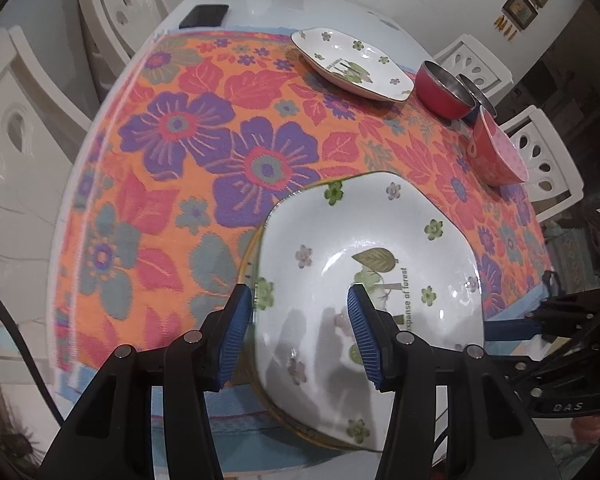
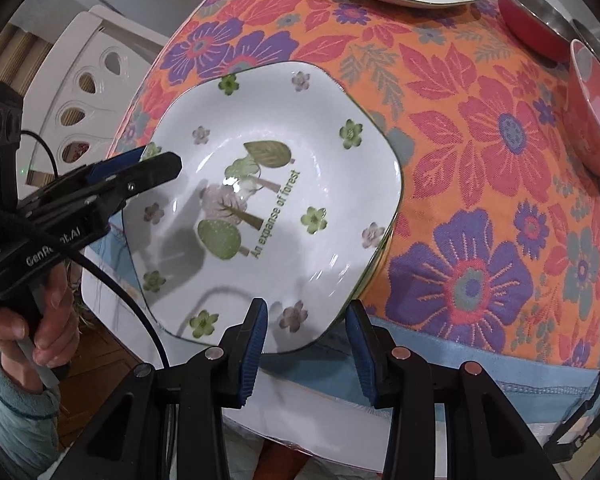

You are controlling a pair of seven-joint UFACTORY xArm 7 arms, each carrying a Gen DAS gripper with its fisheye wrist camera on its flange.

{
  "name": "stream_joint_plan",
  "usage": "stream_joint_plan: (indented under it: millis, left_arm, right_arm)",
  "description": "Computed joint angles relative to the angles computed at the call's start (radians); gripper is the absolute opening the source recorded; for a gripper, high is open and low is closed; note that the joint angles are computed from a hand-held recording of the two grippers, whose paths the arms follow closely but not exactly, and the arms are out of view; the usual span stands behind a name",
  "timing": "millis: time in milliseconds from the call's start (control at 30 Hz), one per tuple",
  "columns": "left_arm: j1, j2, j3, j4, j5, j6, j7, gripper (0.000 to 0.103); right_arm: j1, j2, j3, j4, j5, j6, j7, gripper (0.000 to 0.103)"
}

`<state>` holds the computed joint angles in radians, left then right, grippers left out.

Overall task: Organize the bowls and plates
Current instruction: 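Lower the forest plate onto the Sunflower plate and open both grippers, then move both grippers to the second forest plate and grip its rim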

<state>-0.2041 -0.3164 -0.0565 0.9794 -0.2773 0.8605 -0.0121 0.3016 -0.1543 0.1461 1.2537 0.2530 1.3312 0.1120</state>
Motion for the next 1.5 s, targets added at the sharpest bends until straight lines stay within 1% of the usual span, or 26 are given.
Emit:
stream_joint_plan:
  millis: [33, 133, 267, 400, 533, 567, 600, 633, 667, 733, 833, 967, 1100, 1233, 1333, 1433, 1500]
  left_arm:
    - [0.008, -0.009, -0.004, 0.001, 0.025, -0.006, -0.005, 0.048]
    - [0.025, -0.015, 0.007, 0.02, 0.046, -0.005, -0.014, 0.048]
    - [0.043, -0.001, 0.012, 0.064, 0.068, -0.021, -0.021, 0.048]
    - [0.037, 0.024, 0.014, 0.122, 0.062, -0.051, 0.008, 0.048]
    - [0.027, 0.071, 0.003, 0.209, 0.074, -0.08, 0.043, 0.048]
    - [0.026, 0.083, 0.001, 0.228, 0.074, -0.084, 0.05, 0.05]
    - [0.025, 0.1, -0.001, 0.256, 0.076, -0.091, 0.056, 0.053]
    - [0.024, 0.117, -0.002, 0.283, 0.076, -0.099, 0.064, 0.053]
    - [0.024, 0.129, -0.003, 0.302, 0.075, -0.101, 0.069, 0.053]
    - [0.024, 0.16, -0.003, 0.346, 0.071, -0.108, 0.084, 0.053]
    - [0.029, 0.213, -0.007, 0.415, 0.073, -0.112, 0.092, 0.053]
    - [0.036, 0.288, -0.01, 0.509, 0.054, -0.116, 0.113, 0.054]
    - [0.043, 0.373, -0.019, 0.606, 0.061, -0.118, 0.12, 0.06]
    - [0.055, 0.487, -0.03, 0.73, 0.038, -0.089, 0.142, 0.06]
    - [0.069, 0.598, -0.042, 0.851, 0.016, -0.031, 0.148, 0.06]
    - [0.075, 0.722, -0.052, 0.987, 0.016, 0.038, 0.138, 0.06]
    - [0.077, 0.778, -0.057, 1.049, 0.021, 0.067, 0.138, 0.06]
  right_arm:
    - [0.001, -0.006, -0.002, 0.002, 0.005, 0.008, -0.011, 0.039]
    - [0.002, -0.039, 0.0, -0.006, -0.013, 0.004, -0.034, 0.039]
    - [-0.008, -0.057, 0.001, 0.009, -0.06, -0.033, -0.028, 0.039]
    - [-0.023, -0.037, -0.004, 0.059, -0.084, -0.088, 0.007, 0.039]
    - [-0.039, -0.013, -0.008, 0.122, -0.107, -0.178, 0.05, 0.04]
    - [-0.043, -0.008, -0.009, 0.138, -0.116, -0.197, 0.064, 0.044]
    - [-0.049, -0.002, -0.012, 0.154, -0.122, -0.226, 0.079, 0.051]
    - [-0.052, 0.008, -0.011, 0.171, -0.129, -0.248, 0.096, 0.054]
    - [-0.053, 0.021, -0.01, 0.189, -0.136, -0.272, 0.114, 0.057]
    - [-0.058, 0.042, -0.013, 0.223, -0.146, -0.313, 0.136, 0.057]
    - [-0.061, 0.085, -0.012, 0.286, -0.178, -0.342, 0.184, 0.057]
    - [-0.066, 0.118, -0.024, 0.323, -0.158, -0.368, 0.216, 0.057]
    - [-0.07, 0.173, -0.03, 0.366, -0.169, -0.366, 0.252, 0.057]
    - [-0.077, 0.232, -0.04, 0.4, -0.18, -0.367, 0.286, 0.057]
    - [-0.082, 0.296, -0.05, 0.44, -0.191, -0.354, 0.319, 0.057]
    - [-0.089, 0.36, -0.059, 0.482, -0.194, -0.33, 0.35, 0.057]
    - [-0.094, 0.406, -0.066, 0.515, -0.193, -0.315, 0.371, 0.057]
